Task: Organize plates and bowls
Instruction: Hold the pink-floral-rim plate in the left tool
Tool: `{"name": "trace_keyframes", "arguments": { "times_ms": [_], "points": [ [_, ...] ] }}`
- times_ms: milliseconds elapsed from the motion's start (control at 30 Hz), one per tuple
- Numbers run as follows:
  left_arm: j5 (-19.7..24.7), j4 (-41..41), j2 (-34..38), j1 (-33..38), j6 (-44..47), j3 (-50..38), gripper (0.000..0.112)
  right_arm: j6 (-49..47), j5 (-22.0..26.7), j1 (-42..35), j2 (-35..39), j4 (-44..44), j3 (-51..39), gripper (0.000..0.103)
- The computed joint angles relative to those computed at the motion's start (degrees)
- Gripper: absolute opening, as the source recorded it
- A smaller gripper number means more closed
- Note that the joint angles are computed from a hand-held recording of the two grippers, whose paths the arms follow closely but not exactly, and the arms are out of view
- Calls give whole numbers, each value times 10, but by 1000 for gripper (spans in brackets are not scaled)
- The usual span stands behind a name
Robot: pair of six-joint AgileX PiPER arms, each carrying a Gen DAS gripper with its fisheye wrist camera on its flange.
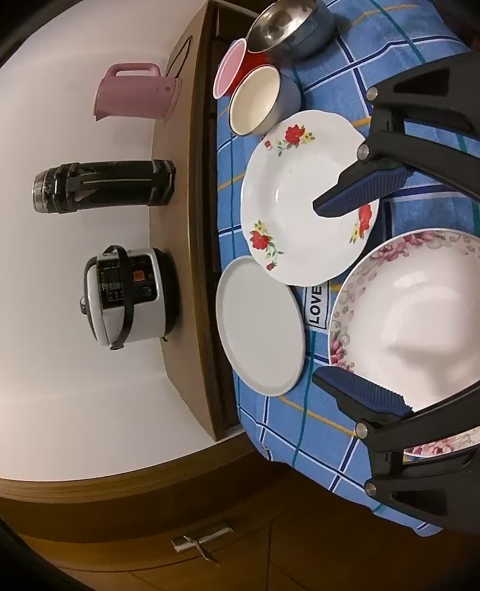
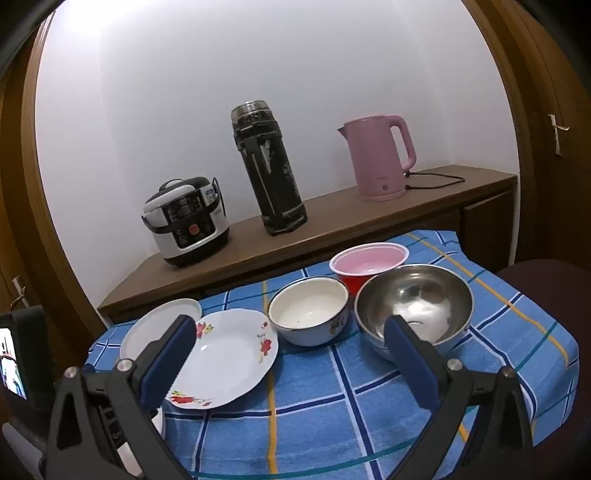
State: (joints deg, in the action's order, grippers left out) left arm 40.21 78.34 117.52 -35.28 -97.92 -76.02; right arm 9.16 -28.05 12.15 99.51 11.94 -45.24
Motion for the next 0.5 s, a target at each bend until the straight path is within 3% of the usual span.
{"name": "trace_keyframes", "arguments": {
  "times_ms": [133, 200, 233, 400, 500],
  "points": [
    [7, -23, 3, -6, 9, -9, 85, -11, 26, 0, 5, 2, -13, 103],
    [15, -23, 5, -12, 1, -11, 85, -28, 15, 6, 8, 16, -11, 103],
    [-4, 0, -6, -3, -27, 11, 85, -33, 11, 8, 9, 18, -9, 103],
    [1, -15, -2, -7, -7, 1, 85, -55, 16, 13, 9, 41, -12, 103],
    [-31, 0, -14, 14, -18, 22, 85, -47, 20, 9, 4, 34, -10, 103]
  ]
}}
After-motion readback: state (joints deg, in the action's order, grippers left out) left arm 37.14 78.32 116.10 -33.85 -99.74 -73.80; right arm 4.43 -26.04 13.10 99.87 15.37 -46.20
